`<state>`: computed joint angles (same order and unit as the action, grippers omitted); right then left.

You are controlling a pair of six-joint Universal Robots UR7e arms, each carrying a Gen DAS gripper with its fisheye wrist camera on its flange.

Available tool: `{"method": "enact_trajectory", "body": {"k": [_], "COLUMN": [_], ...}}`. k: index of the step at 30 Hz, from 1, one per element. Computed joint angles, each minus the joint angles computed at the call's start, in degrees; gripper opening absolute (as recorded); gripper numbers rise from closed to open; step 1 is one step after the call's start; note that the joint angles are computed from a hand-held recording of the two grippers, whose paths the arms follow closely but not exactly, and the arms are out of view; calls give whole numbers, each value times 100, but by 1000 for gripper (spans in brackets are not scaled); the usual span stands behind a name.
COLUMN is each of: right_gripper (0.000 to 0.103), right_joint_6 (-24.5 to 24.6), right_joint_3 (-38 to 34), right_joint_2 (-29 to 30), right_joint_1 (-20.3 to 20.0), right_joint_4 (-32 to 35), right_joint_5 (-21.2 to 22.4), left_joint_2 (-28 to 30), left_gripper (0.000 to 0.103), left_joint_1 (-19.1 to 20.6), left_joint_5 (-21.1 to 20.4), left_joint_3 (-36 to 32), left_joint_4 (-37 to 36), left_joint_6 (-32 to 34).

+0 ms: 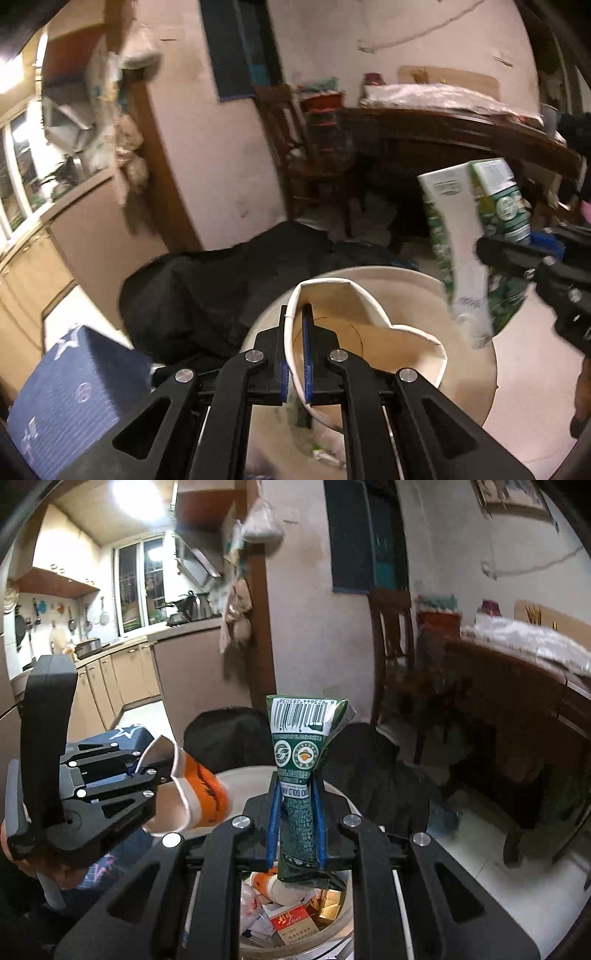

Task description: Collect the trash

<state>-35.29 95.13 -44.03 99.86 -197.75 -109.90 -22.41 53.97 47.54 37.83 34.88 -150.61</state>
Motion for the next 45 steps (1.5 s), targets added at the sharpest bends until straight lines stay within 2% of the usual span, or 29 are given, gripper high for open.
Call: {"method": "enact_trajectory", "body": {"k": [2,4,5,9,13,14,15,18,19,20,21,22,25,26,27,30,33,37,39,42,45], "right_gripper": [18,32,39,39,40,46,58,79,82,90,97,98,98,98,98,98,98,98,98,98,98], "right_joint_6": [20,29,35,83,-51,-110,-145,-222,-237,-277,-320,-367,-419,-380,-308,220,269,458,814,981,979], "right_joint_3": [-24,24,45,151,285,275,316,553,607,680,773,855,1070,1110,1182,1579,2105,2496,2678,2753,2786], "right_joint_2": [82,119,114,79,61,64,69,55,59,76,93,128,249,266,248,-26,-200,-304,-420,-413,-309], "right_joint_1": [-46,-85,-97,-108,-20,12,34,119,158,216,273,340,517,562,606,772,919,1192,1302,1472,1630], "right_joint_4": [-29,-119,-154,-268,-511,-579,-699,-1212,-1343,-1560,-1807,-2110,-3067,-3274,-3362,-2933,-3106,-3069,-2876,-2982,-3254], "right_joint_5": [-68,-70,-38,8,-143,-184,-207,-238,-304,-410,-500,-628,-950,-1071,-1193,-1670,-1717,-2212,-2400,-2839,-3323], "left_joint_2": [228,449,405,120,-243,-330,-408,-734,-879,-974,-1148,-1374,-1974,-2281,-2479,-3008,-3437,-3850,-4103,-4366,-4539], "left_gripper": [13,40,42,51,51,51,51,51,53,55,64,69,95,98,98,98,98,98,98,98,98], "left_joint_1": [68,116,124,101,52,26,3,-91,-127,-153,-191,-227,-340,-402,-446,-573,-677,-828,-974,-1158,-1413], "left_joint_5": [-15,-59,-63,-69,-63,-85,-102,-105,-111,-113,-120,-84,-29,-25,-8,161,407,576,432,298,-298], "left_joint_3": [-320,-644,-539,33,622,777,902,1447,1690,1835,2115,2470,3417,3901,4206,4925,5450,5964,6331,6738,7205], "left_joint_4": [132,328,220,-265,-702,-825,-912,-1266,-1434,-1523,-1696,-1929,-2626,-2976,-3158,-3180,-2827,-2309,-2326,-2367,-2816], "left_joint_6": [24,4,31,221,320,356,380,468,522,542,552,568,762,883,929,902,819,503,170,-195,-128]}}
